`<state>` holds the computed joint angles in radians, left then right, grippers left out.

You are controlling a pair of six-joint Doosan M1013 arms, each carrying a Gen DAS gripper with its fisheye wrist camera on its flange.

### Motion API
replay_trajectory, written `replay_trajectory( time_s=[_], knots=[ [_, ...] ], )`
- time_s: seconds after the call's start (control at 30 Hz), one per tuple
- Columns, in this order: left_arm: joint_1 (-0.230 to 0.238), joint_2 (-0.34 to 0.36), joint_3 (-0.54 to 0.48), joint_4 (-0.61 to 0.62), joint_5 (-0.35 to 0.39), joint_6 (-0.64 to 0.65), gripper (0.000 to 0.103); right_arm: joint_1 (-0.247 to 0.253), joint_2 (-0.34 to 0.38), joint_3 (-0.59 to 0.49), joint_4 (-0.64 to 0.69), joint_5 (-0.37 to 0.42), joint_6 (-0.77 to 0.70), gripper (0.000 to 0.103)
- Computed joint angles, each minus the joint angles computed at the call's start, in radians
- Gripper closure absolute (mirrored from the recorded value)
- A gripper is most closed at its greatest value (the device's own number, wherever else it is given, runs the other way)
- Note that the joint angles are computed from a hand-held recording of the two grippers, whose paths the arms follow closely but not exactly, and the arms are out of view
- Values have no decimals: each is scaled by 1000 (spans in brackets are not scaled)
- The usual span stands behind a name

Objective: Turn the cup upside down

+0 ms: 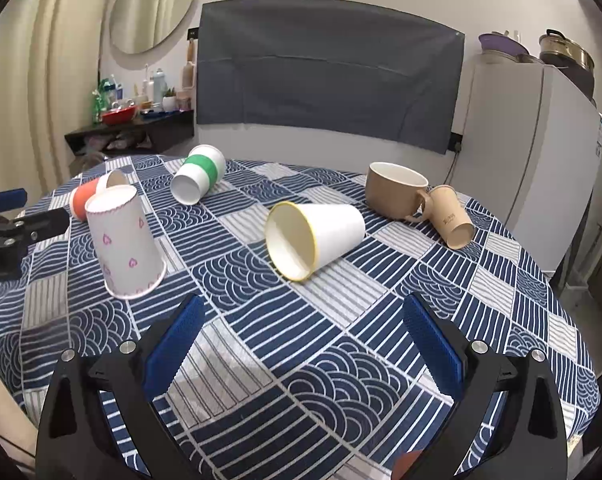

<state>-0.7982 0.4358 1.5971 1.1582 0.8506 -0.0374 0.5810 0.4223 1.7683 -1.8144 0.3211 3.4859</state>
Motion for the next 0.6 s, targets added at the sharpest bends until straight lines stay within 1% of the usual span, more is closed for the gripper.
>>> replay_trajectory(
  time_s=[0.1, 0.17, 0.27, 0.37, 0.43, 0.53, 0.6],
  knots=[
    [-7, -7, 21, 15, -43, -16, 6, -1, -3, 20, -62, 4, 105, 8],
    [-10, -12, 38, 26, -73, -40, 6, -2, -4, 29, -61, 1, 124, 8],
    [-15, -11, 53, 29, -97, -63, 6, -3, -5, 37, -21, -3, 94, 8],
    [-19, -6, 59, 14, -101, -57, 6, 3, -6, 47, 29, -3, 39, 8],
    [-24, -2, 62, 12, -88, -61, 6, 7, -10, 56, 25, -5, 39, 8],
    [-24, -8, 74, 15, -92, -86, 6, 12, -17, 69, -13, -14, 79, 8],
    [-24, -12, 80, 13, -93, -94, 6, 13, -24, 80, -56, -21, 134, 8]
  ],
)
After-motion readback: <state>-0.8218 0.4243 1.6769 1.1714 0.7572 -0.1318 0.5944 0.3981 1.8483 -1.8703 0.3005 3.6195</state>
